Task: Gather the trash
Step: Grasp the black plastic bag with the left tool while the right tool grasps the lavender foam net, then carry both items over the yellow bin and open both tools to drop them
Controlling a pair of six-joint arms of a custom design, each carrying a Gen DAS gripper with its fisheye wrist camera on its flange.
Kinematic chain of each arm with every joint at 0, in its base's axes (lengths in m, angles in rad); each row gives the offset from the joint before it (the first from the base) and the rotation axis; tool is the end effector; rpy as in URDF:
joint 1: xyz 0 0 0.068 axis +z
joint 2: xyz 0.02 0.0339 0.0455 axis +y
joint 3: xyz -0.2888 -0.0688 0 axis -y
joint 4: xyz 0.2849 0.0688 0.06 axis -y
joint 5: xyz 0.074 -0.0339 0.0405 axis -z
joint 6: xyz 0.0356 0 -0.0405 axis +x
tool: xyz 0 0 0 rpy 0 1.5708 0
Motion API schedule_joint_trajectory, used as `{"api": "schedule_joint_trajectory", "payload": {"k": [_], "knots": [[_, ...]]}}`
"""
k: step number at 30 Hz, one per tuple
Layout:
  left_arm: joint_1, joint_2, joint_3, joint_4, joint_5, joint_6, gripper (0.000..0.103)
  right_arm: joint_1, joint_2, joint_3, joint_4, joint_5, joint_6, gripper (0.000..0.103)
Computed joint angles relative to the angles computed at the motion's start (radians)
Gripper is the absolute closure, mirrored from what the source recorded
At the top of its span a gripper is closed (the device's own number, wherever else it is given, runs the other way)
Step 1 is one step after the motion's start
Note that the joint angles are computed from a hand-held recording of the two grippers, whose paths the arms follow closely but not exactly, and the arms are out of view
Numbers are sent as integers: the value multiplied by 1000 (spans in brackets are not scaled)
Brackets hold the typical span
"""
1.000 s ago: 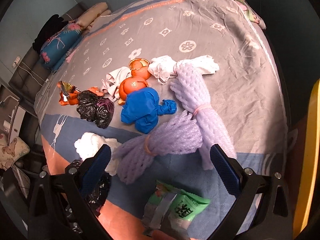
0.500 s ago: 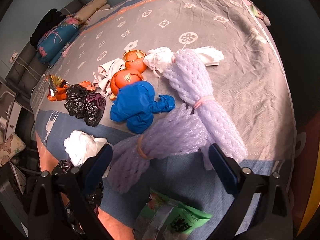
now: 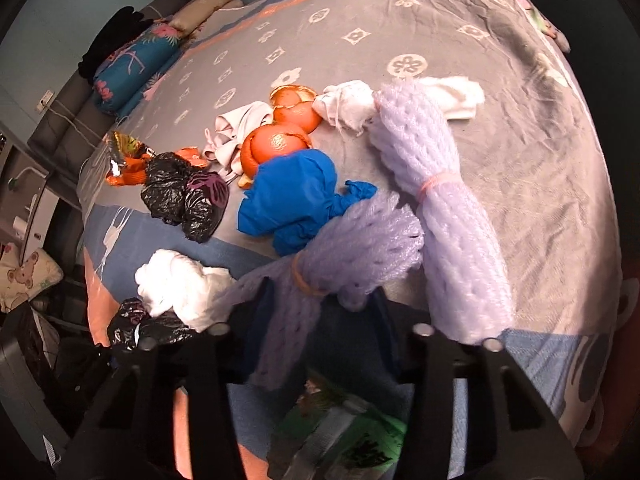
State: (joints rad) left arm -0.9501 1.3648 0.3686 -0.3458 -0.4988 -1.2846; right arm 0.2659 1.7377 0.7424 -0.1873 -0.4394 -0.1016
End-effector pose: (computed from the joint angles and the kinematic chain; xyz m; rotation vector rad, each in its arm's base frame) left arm 0.1244 -0.1447 0.0871 -0.5071 2.5471 0.0215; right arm 0.2986 0.0970 0.0936 -0.6146 2.6532 0.6494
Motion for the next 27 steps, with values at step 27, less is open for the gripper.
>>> {"api": "schedule_joint_trajectory", "payload": {"k": [27], "knots": [[-247,-322,-18,-209,-216,-159,68,-272,-253,16,-312,-353,-256,78]]}}
